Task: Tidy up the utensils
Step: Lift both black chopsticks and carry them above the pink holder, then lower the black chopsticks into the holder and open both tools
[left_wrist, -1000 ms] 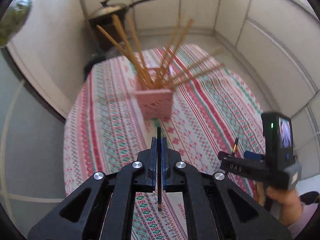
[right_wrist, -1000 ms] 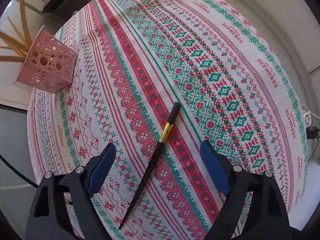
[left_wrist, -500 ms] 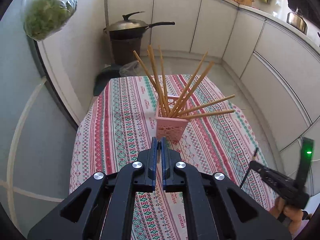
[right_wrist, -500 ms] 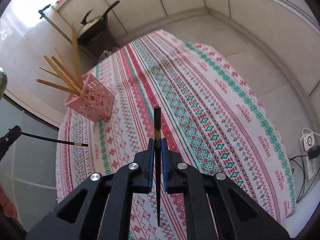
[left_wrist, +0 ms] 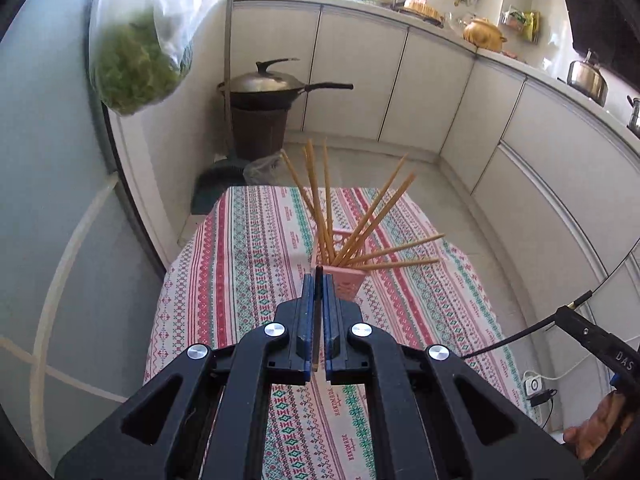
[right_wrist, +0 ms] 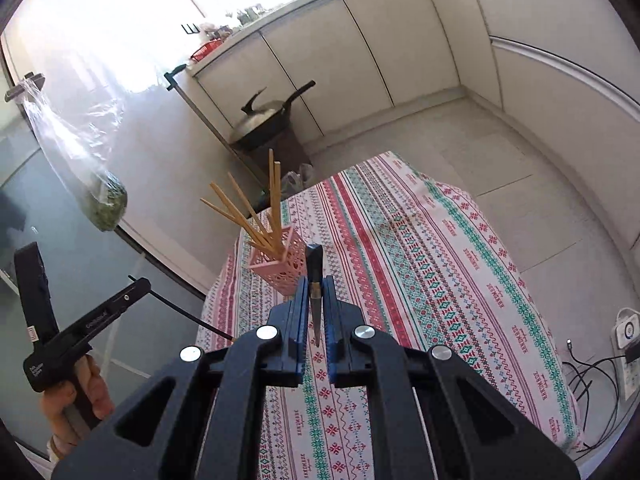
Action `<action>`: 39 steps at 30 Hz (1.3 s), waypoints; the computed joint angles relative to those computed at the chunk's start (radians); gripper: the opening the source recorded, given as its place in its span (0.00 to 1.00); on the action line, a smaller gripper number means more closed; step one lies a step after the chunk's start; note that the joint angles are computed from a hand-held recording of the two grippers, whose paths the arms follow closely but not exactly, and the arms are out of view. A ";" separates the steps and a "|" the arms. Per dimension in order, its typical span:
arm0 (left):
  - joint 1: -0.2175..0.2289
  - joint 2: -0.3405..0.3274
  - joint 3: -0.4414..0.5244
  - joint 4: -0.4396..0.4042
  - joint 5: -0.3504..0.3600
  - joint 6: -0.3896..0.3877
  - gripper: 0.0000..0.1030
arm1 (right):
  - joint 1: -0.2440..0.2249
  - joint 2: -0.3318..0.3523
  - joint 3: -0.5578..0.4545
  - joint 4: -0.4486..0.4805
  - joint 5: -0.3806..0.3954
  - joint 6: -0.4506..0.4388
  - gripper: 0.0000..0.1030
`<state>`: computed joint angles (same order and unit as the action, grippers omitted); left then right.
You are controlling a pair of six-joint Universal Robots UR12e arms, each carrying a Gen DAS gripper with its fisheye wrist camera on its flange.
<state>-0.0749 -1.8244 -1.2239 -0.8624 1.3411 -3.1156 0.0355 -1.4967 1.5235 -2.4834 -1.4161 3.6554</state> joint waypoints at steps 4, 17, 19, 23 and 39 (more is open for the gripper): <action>-0.009 -0.013 0.032 0.033 0.004 -0.017 0.03 | -0.006 0.000 -0.020 -0.025 0.022 -0.011 0.07; -0.050 -0.137 0.242 0.076 0.064 -0.076 0.03 | -0.028 0.032 -0.085 -0.047 0.085 -0.040 0.07; -0.055 -0.155 0.265 0.073 0.077 -0.083 0.03 | -0.031 0.038 -0.093 -0.044 0.094 -0.041 0.07; -0.057 -0.195 0.309 0.032 0.061 -0.092 0.04 | -0.036 0.049 -0.103 -0.041 0.106 -0.031 0.07; 0.014 -0.085 0.114 0.115 0.050 -0.234 0.37 | 0.016 0.185 -0.337 0.021 0.059 -0.053 0.07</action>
